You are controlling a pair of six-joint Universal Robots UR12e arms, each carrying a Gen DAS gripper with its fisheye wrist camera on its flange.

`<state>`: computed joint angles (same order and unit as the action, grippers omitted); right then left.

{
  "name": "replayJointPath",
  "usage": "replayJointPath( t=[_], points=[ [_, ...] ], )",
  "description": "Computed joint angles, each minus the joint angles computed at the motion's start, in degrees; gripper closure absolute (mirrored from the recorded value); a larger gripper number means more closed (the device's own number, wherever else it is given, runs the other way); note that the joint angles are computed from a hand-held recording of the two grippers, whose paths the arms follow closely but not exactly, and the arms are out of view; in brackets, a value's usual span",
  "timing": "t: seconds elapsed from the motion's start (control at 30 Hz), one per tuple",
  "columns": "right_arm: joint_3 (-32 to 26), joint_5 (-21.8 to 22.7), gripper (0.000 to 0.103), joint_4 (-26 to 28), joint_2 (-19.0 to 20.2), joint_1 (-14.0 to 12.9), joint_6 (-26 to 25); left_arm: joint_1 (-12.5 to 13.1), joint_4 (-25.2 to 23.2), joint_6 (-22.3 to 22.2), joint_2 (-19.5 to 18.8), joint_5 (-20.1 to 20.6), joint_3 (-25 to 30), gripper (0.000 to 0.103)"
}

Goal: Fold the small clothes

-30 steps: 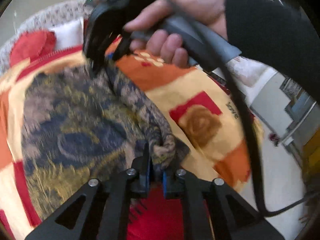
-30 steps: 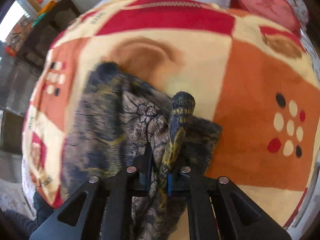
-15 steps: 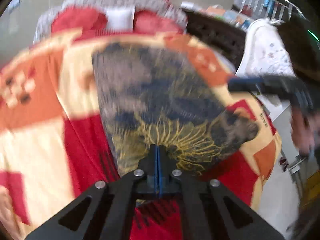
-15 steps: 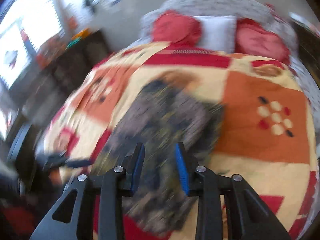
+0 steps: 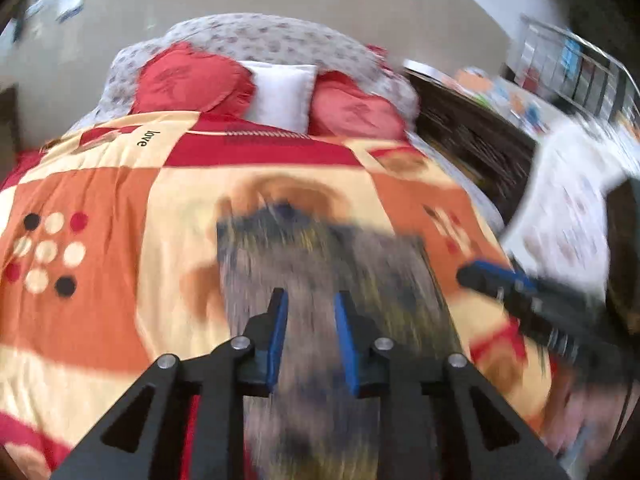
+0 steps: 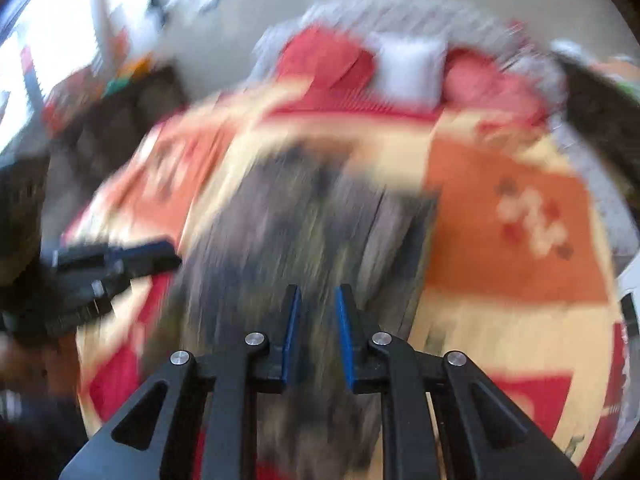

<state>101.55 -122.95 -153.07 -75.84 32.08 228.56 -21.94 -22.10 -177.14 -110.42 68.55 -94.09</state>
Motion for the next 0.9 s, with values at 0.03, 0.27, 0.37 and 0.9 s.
replayJointPath(
  t=[0.03, 0.27, 0.37, 0.9],
  points=[
    [-1.4, -1.4, 0.074, 1.6, 0.9, -0.4, 2.9, -0.5, -1.3, -1.6, -1.8, 1.5, 2.6, 0.079],
    [-6.2, 0.7, 0.074, 13.2, 7.7, -4.3, 11.5, -3.0, -7.3, 0.3, -8.2, 10.2, 7.0, 0.075],
    [-3.5, -2.3, 0.074, 5.4, 7.9, -3.6, 5.6, -3.1, -5.5, 0.1, -8.2, 10.7, 6.4, 0.075],
    [4.2, 0.0, 0.068, -9.1, 2.7, -1.8, 9.0, 7.9, -19.8, 6.1, -2.0, -20.0, -1.8, 0.031]
  ],
)
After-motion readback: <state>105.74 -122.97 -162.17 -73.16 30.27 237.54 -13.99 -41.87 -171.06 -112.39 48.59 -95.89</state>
